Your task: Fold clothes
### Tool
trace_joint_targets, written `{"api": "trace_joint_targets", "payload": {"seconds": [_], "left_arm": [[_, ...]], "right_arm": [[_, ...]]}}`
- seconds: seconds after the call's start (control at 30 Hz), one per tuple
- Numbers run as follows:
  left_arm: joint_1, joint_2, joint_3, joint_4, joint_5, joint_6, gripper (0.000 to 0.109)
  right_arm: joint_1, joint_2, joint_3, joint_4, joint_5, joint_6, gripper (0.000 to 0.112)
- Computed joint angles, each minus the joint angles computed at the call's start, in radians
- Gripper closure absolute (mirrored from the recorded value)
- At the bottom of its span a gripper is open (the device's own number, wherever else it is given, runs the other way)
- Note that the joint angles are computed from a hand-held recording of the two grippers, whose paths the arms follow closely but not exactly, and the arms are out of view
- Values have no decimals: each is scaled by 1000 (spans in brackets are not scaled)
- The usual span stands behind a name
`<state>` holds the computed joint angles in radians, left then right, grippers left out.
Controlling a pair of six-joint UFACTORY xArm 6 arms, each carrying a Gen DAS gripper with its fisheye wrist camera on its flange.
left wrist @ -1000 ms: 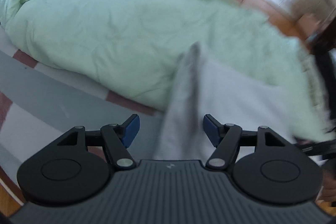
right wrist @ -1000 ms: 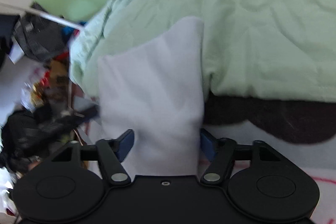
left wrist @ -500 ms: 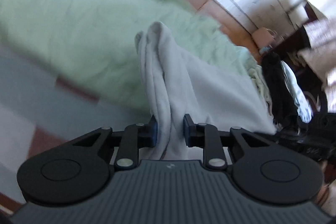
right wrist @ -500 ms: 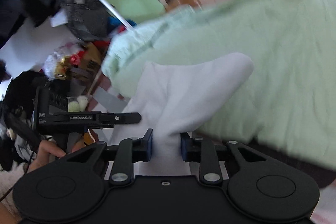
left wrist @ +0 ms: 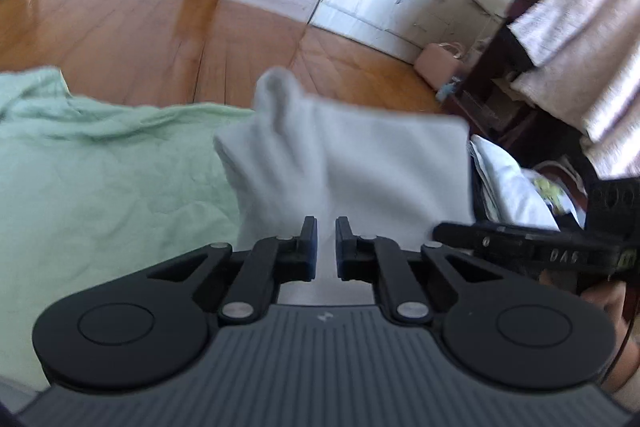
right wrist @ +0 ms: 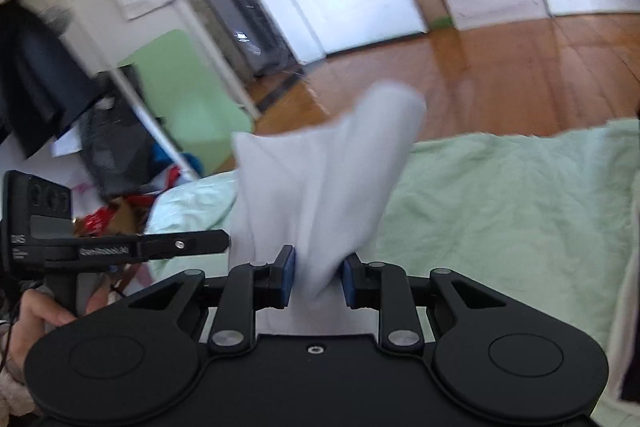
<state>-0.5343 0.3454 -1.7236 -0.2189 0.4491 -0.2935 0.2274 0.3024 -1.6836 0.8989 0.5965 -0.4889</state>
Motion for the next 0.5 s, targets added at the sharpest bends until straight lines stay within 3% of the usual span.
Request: {"api": "trace_joint_targets", "payload": {"seconds": [0.13, 0.17, 0.33, 0.43, 0.5], "left_arm": [[13, 178, -177, 150, 147, -182, 93], [18, 184, -161, 111, 154, -164, 93], [41, 162, -16, -13, 108, -9, 76], [52, 153, 37, -88, 82, 60, 63], [65, 181, 3, -173, 102, 118, 56]], "right_arm": [[-51, 140, -89, -110, 1, 225, 77], [-60, 165, -93, -144, -10, 281, 77], [-135, 248, -170, -114, 155, 290, 73], [-144, 257, -197, -181, 243, 297, 64], [-150, 260, -211, -205, 291, 273, 52]]}}
